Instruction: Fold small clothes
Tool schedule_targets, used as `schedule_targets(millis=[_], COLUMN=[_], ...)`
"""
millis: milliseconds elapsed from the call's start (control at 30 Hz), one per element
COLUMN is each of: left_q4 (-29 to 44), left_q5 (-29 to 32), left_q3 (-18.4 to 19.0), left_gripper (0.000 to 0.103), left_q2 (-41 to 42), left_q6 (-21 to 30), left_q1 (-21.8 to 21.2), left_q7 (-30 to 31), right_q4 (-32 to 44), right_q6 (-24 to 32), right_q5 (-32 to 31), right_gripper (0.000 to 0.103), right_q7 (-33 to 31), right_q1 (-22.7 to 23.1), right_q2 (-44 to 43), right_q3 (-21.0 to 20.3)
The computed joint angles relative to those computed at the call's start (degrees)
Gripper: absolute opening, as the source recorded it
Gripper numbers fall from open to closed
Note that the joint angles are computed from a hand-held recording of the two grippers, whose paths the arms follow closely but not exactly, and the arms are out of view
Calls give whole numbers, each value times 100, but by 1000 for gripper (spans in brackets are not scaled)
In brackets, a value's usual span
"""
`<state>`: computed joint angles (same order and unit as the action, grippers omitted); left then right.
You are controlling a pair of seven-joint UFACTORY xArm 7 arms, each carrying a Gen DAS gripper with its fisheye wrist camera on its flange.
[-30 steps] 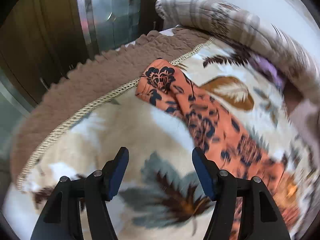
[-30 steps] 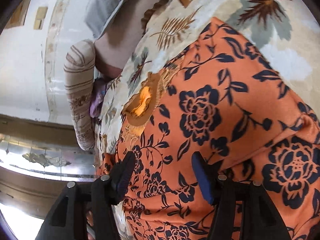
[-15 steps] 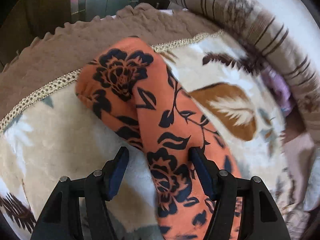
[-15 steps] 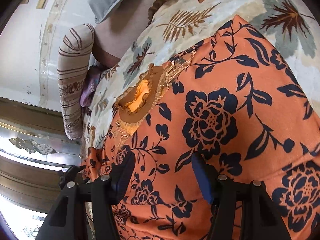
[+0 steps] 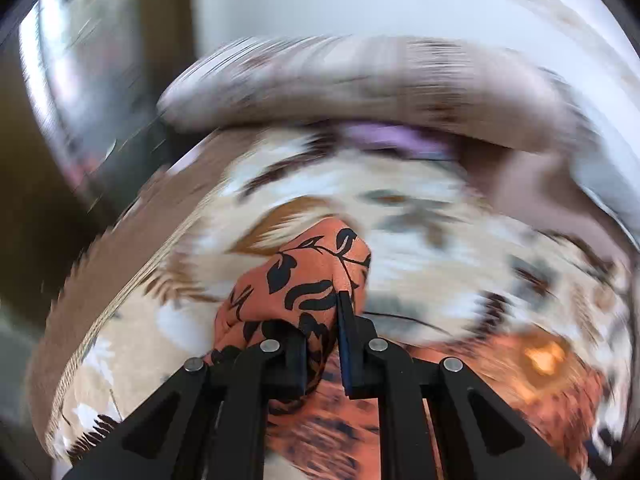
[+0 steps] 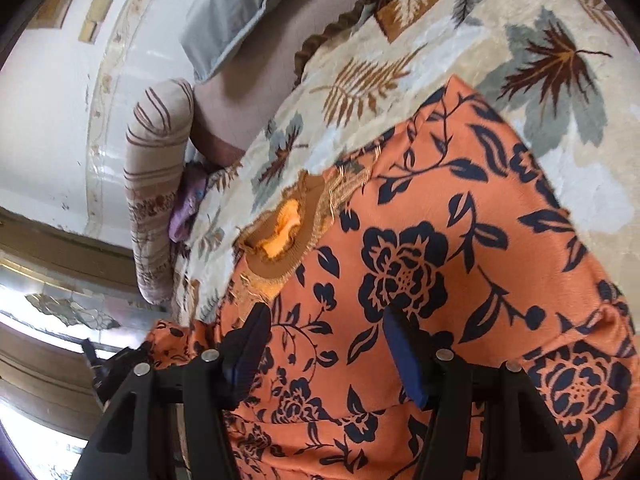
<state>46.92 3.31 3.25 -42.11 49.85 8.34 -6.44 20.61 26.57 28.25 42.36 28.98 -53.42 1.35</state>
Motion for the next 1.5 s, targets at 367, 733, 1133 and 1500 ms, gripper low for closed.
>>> schedule_targets(millis=[367,733,1133,1500], left_q4=[512,-34,-2588,-3350], left_q5=[-855,-767,172,-18], left_q3=[-1318,-963,-450,-422], left_gripper=[62,79,79,80], left_q2=[-330,-1152,-2055,-2793], left_q6=[1133,794,342,-86], left_q1=[-2042,-1973,-927,-1091], left_q7=[-95,322,518,836], right_q4=[-369,-269,833,3499], right_q6=[393,333,153,595], right_q5=[-240,-229,-642,-2253], right_gripper=[67,69,69,85], right_q7=[381,287,-635,-762], right_q1=[-692,-502,98,-524], right_q2=[-1191,-1130,615,3431], right_q3=[-169,-236,467,1456])
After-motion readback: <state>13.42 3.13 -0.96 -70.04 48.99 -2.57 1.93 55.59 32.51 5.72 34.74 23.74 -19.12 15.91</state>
